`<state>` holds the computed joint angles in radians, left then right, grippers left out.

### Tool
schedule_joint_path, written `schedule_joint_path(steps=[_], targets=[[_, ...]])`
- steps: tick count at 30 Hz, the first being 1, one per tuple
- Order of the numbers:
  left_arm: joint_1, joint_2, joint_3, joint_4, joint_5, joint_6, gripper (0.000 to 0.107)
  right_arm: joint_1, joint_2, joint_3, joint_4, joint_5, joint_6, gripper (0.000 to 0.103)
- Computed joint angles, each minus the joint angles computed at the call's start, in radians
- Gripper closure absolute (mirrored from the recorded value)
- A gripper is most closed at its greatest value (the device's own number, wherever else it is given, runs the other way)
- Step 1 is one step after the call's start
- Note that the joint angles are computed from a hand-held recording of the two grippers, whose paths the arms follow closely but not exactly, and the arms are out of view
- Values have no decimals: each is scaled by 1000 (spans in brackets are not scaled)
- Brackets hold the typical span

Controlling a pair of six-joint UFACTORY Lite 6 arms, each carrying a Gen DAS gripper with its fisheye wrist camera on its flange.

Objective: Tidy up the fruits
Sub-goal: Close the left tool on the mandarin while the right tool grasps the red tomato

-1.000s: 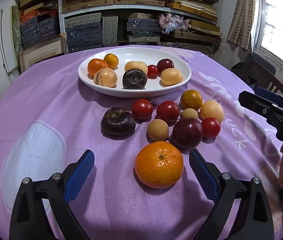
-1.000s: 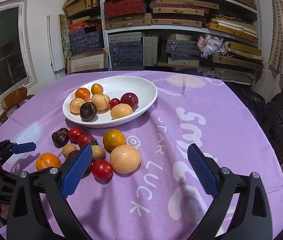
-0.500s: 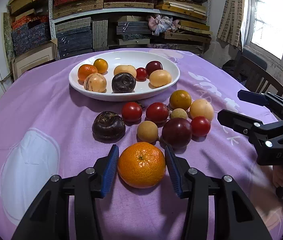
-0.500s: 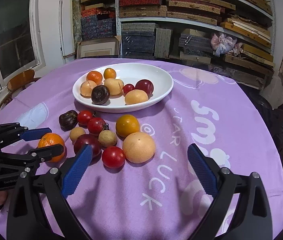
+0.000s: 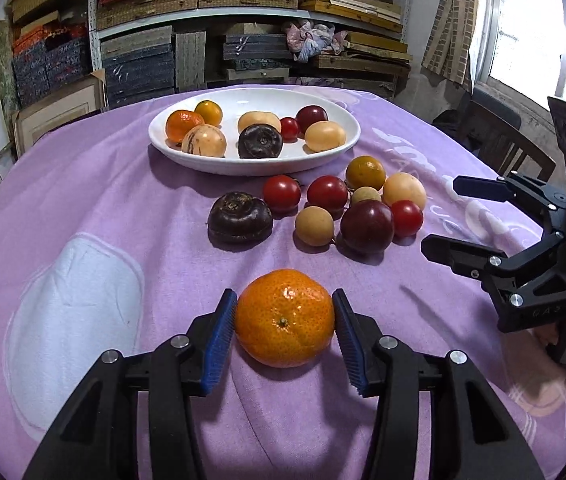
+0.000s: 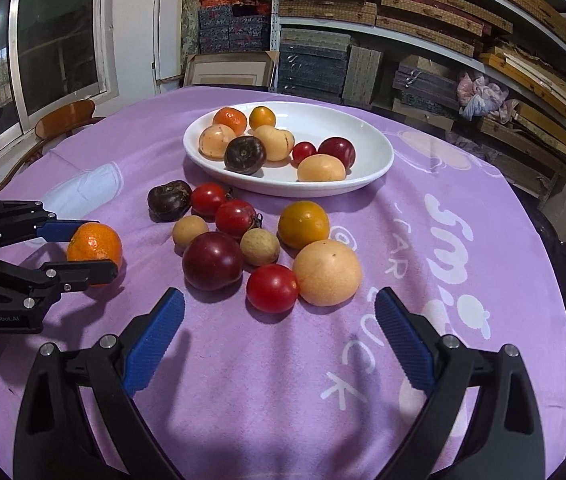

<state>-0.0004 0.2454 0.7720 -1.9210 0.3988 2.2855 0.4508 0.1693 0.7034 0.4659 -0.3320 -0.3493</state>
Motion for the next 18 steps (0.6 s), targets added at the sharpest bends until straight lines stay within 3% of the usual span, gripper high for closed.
schedule_joint_path(steps=[8,10,12,18], targets=[[-3,-3,-11,-26,-5,31,58,-15,11,9,-87,26,81,11],[15,-34,-38,-128,-7,124,59,-10,17,15,-120,39,99,26],[54,-45,-30,-100,6,80,59,-16,41,41,-184,75,151,48],[93,18,40,13,-16,-85,59,-74,89,88,-584,126,555,61]])
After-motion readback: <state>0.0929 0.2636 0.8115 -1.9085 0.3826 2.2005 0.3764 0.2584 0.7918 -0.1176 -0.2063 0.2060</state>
